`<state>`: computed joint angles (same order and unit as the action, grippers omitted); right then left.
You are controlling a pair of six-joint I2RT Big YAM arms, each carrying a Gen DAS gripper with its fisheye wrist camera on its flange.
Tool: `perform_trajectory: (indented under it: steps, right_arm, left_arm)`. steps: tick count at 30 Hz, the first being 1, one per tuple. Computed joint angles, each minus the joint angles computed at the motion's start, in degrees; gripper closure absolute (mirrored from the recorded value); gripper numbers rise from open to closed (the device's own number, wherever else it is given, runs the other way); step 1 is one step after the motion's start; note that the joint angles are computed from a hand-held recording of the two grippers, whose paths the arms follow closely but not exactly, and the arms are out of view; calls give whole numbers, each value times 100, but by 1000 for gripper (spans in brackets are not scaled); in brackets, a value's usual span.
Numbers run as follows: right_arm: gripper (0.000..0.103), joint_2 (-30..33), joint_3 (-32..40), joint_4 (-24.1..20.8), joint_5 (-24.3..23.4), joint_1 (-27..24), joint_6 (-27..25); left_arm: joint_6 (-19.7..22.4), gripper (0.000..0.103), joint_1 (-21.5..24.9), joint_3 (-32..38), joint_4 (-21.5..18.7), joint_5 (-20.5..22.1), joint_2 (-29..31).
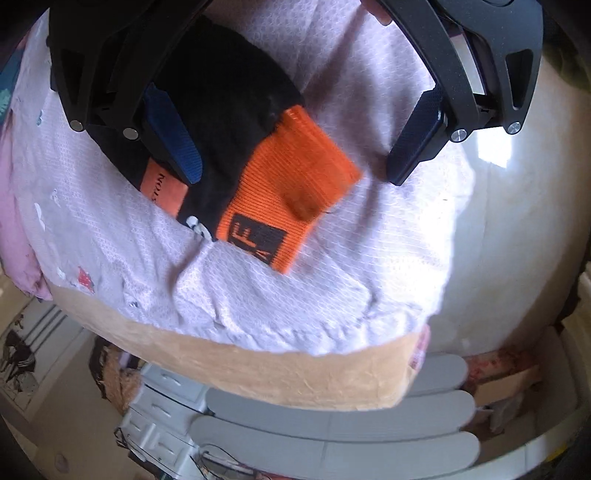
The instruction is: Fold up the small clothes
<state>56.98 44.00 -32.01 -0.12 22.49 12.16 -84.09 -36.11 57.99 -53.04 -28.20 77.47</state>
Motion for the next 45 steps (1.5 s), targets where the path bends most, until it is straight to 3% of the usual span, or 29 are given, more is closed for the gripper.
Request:
perform_trajectory:
  steps: [4,6,8,9,11,13,14,20,27,39,45]
  right_arm:
    - [4,91,-58,34,-74,75,81]
    - [4,56,-124,24,-109,45,129]
    - [4,-7,-189,34,-117,5,172]
    - [4,-80,-233,28,-152,-50,200]
    - [4,-200,-291,11,-190,-128,252]
    - [4,-336,-346,-7,-219,-201,288]
    - [4,-402,-371,-22,-228,-246,297]
    - [4,-853,-522,-131,-350,-606,365]
    - [4,-1317,-725,-316,-510,-1053,439]
    - [4,-2295,-1028,-853,-547,-1828,286]
    - [4,-2887,-1241,-1391,-1001,-2965,-197]
  left_arm:
    - [365,9,-51,-231,756,-96,-180]
    - [520,15,-96,-318,1041,-164,-277]
    - [615,38,-120,-286,1055,-203,-250]
    - [624,43,-132,-290,1070,-201,-247]
    - [726,74,-100,-396,1329,-138,-325]
    - [814,91,-61,-522,1608,-162,-465]
    - [902,94,-55,-600,1791,-179,-555]
    - [1558,95,-227,-728,2698,-237,-842]
    - [2102,95,-386,-791,3573,12,-922]
    - [3234,95,-843,-226,4220,892,-472]
    - [3558,95,-1038,9,4354,1244,-281]
